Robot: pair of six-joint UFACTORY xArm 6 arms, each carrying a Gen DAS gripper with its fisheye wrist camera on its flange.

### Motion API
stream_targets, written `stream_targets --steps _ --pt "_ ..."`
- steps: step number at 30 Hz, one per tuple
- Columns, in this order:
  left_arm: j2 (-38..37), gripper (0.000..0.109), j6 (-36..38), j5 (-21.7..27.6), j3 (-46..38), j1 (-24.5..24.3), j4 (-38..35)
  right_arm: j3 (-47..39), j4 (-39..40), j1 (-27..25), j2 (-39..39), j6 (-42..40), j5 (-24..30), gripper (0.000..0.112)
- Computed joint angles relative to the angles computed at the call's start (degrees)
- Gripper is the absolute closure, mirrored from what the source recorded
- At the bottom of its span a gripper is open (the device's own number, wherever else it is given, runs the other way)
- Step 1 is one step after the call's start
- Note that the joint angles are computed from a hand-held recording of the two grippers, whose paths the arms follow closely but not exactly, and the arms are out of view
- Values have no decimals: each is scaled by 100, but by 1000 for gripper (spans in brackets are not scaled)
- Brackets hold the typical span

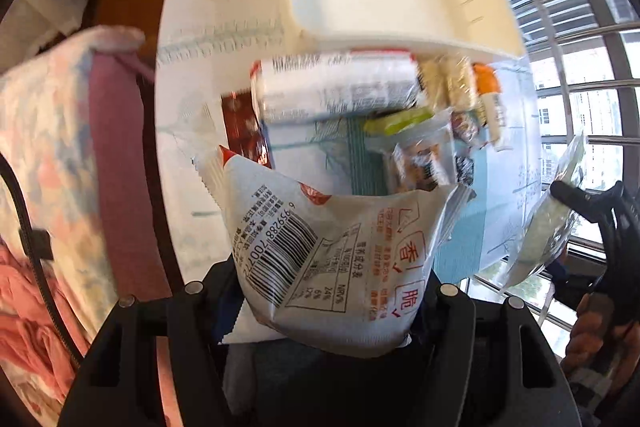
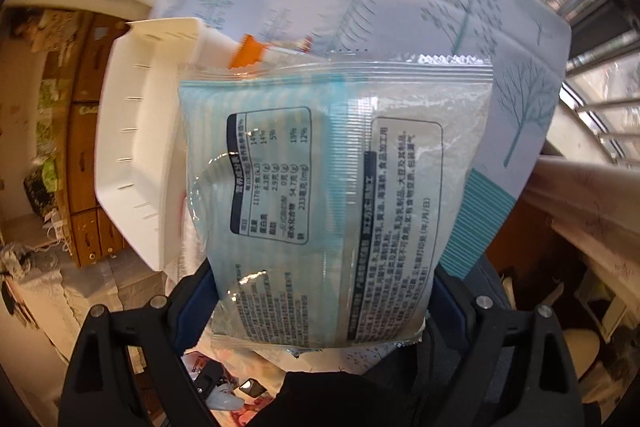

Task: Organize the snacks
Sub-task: 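Carry both bags over the white tray and open both grippers to drop them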

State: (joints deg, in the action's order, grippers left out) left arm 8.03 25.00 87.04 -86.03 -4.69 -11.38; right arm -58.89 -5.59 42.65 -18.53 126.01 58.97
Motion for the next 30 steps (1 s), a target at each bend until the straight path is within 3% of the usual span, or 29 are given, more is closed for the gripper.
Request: stream_targets --steps 3,7,13,23,30 --pt "53 44 99 208 -323 126 -201 -435 -360 41 80 -257 475 20" --pt "-16 44 99 60 -543 43 -359 -944 -745 9 208 -782 981 20" --pt "-37 43 -260 -182 -958 -58 -550 -1488 -1268 -164 422 -1826 1248 20" --pt "-42 43 -833 -1025 -1337 -186 -806 -1849 -1837 -488 632 -3204 840 20" --pt "-189 43 -936 -2003 -1008 -319 -1093 -1964 -2085 -719 824 -4093 460 20"
